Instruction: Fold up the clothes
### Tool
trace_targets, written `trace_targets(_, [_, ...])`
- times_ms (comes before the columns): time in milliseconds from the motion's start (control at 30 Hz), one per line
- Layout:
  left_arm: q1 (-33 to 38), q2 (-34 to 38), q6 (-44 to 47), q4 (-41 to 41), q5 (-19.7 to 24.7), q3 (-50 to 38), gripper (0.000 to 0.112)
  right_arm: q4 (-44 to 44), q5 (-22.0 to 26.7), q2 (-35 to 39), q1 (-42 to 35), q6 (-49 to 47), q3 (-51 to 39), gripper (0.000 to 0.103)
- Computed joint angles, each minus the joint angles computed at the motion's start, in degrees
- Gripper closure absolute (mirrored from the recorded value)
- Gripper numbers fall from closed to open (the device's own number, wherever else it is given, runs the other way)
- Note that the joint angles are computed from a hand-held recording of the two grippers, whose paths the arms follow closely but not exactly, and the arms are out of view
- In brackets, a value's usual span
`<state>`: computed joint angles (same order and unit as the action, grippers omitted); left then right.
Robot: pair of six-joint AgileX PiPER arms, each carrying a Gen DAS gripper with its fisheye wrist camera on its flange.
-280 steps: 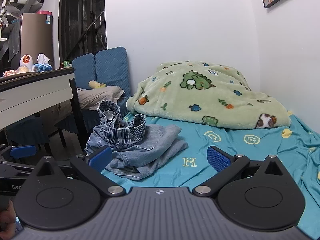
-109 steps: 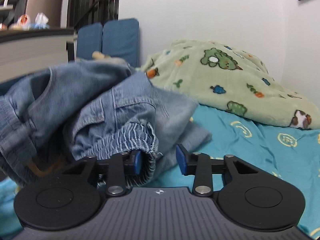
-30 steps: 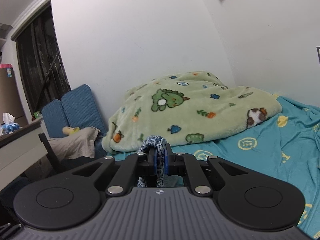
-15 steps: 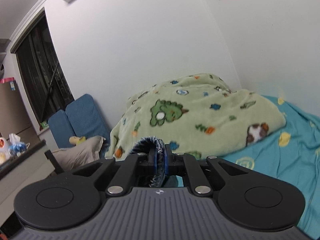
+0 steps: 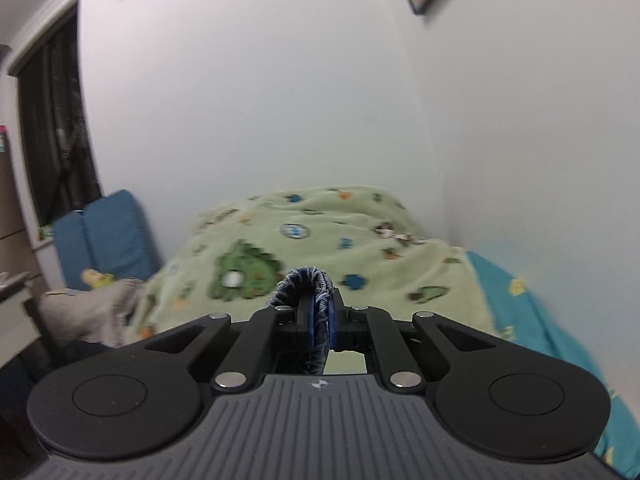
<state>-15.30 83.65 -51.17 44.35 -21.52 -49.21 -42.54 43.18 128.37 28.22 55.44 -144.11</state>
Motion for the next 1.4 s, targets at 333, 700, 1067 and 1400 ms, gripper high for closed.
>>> trace_targets(333, [-12.14, 24.55, 16.36, -17.04, 1.09, -13.96, 0.101, -1.30, -11.68, 4.43, -11.50, 0.76, 15.14, 0.097])
trace_targets(700, [-11.59, 26.03, 9.20, -8.66, 0.68, -14.15, 0.072, -6.39, -13.53, 5.11, -15.33, 11.47, 24.18, 0.055])
trace_targets(1067, [-8.64, 8.14, -7.28, 13.89, -0.60, -3.01, 0.061, -15.01, -6.41, -10.13, -10.94, 18.72, 42.14, 0.049])
trace_targets(1400, [0.56, -5.36, -39.09, 46.62, -2.82, -4.33, 0.061, -16.01, 0.53, -17.03, -0.33, 25.42, 41.93, 0.049])
